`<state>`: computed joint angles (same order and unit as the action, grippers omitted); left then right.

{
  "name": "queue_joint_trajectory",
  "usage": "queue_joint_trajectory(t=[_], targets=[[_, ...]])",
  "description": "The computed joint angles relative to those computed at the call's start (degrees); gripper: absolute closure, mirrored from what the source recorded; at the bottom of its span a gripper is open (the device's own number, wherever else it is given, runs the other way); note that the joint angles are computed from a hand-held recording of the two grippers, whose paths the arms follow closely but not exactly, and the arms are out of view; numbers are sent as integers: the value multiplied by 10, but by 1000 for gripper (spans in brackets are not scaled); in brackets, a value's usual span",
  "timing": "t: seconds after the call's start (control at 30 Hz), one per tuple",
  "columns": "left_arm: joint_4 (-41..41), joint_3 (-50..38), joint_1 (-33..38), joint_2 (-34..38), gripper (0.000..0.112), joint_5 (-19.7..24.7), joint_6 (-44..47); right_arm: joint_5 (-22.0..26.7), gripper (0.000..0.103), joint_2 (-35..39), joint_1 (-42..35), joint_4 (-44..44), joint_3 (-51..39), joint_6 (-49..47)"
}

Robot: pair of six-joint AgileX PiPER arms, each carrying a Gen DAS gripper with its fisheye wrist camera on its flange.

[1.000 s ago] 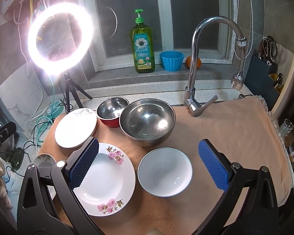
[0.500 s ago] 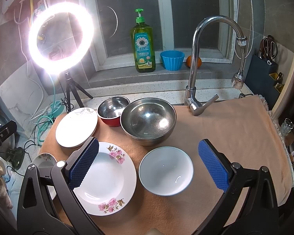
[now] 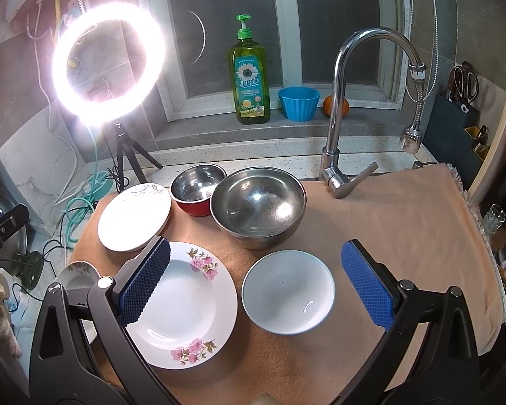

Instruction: Organize plates and bowls

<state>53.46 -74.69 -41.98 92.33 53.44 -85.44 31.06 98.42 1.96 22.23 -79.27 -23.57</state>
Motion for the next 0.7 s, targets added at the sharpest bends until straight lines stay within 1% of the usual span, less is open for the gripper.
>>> queue_joint_trajectory(t=[0.33,0.53,0.57,0.63,0.7], targets=[[-2,0,0,-3,10,1,4,1,0,-2,2,-3,3,3],[-12,-3,5,-1,10,-6,17,4,0,-2,-1,4,5,-5],[-14,-3,6,-1,11,-9,19,4,0,-2,-2,7,7,-9],[-21,2,12,-1,13,-19,24,7,3,1,-4,11,7,-16],[-33,10,22,-2,18,-34,29,13,6,5,-6,17,5,-24]])
